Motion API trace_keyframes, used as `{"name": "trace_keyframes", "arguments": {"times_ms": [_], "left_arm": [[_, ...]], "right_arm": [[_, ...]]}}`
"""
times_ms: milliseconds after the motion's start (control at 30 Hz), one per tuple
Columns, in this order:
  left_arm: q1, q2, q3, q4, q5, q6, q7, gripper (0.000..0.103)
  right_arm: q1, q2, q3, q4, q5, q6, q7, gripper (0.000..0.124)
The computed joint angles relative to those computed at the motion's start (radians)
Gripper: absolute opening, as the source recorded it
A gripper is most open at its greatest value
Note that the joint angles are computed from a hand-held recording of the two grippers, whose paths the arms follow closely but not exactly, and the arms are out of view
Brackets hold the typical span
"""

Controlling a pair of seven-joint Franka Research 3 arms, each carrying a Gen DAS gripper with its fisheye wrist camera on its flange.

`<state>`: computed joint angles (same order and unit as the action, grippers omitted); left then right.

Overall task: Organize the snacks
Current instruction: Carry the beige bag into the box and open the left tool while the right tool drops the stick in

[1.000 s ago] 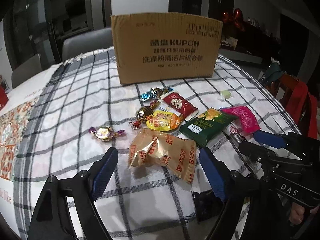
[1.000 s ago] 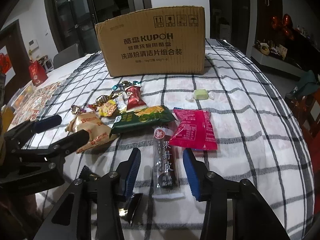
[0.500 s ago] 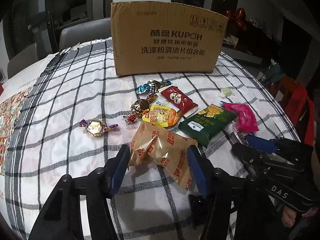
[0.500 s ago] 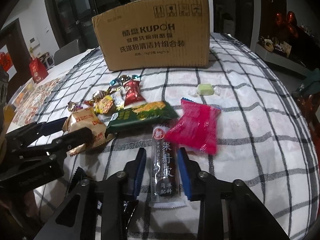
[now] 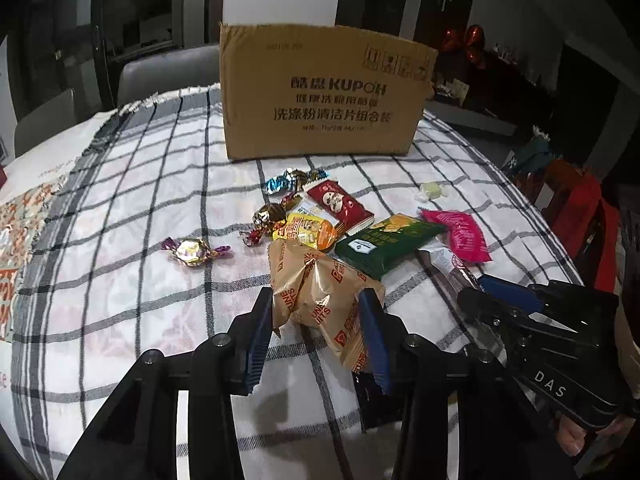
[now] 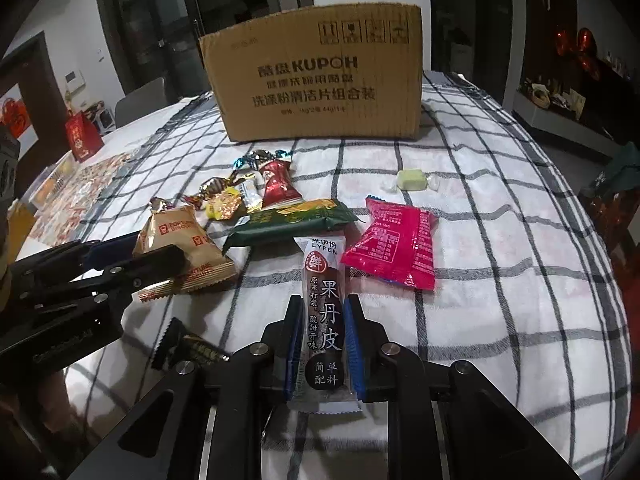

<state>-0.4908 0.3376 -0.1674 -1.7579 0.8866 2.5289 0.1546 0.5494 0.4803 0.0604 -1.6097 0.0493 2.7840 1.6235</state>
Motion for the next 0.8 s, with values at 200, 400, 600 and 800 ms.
{"name": "trace_keyframes", "arguments": {"times_ms": [200,400,600,800], "left_arm": [[-0.023,-0.043,-0.008,-0.021,0.054,-0.036,-0.053,0.041],[-0.037,-0.08,-0.028,-0.021,0.11,-0.085,-0.091,0.041],[-0.042,-0.112,-0.048,-0.006,0.163,-0.143,-0.101,0.041],[-0.034,-0.127,-0.058,0.03,0.203,-0.17,-0.067,0.041]], "right_arm": [[0.005,-0.071,-0.008,-0.084,-0.011,0.049,0.016,0.022],[-0.005,-0.141,0.007,-0.154,-0.006,0.115,0.011,0.022],[-0.02,-0.192,0.028,-0.184,0.009,0.178,-0.016,0.022],[-0.046,-0.183,0.06,-0.124,0.063,0.187,-0.08,0.022]]}}
